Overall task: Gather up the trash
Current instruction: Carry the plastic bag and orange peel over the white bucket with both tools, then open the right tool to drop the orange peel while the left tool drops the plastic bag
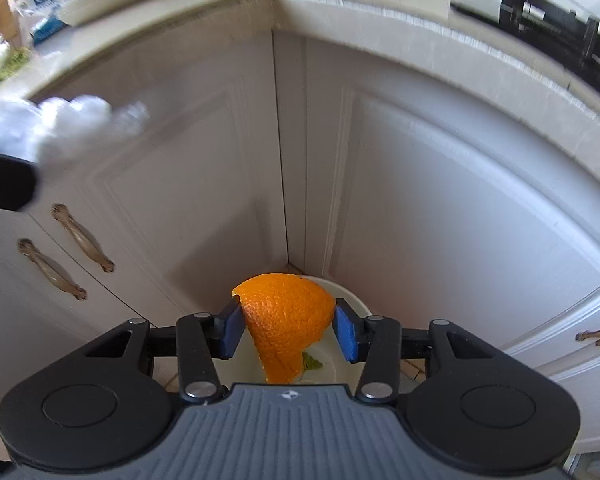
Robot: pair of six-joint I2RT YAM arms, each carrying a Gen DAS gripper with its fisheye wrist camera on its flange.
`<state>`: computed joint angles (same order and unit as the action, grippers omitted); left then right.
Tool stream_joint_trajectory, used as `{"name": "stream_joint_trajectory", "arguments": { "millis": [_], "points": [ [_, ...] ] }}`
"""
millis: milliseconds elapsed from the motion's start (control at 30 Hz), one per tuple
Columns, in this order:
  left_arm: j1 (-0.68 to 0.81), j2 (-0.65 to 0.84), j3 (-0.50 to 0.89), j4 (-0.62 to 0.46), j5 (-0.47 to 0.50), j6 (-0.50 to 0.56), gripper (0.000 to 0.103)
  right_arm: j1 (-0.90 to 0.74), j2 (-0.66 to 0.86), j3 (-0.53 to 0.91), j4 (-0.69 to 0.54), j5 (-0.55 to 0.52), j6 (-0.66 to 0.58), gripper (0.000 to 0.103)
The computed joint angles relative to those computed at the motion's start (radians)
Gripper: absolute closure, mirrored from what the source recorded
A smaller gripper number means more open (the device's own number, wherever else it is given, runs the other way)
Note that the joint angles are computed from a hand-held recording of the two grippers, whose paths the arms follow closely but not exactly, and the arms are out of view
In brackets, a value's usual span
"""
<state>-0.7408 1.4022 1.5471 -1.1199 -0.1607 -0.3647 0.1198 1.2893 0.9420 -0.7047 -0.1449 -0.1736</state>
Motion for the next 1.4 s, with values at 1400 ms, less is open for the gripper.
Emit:
{"name": "stream_joint_trajectory", "arguments": {
  "millis": [1400],
  "points": [
    [-0.015,0.400,-0.001,0.255,0.040,-0.038,0.034,-0.183,-0.050,-0.103,0.027,0.016,-0.108,0.010]
  ]
}}
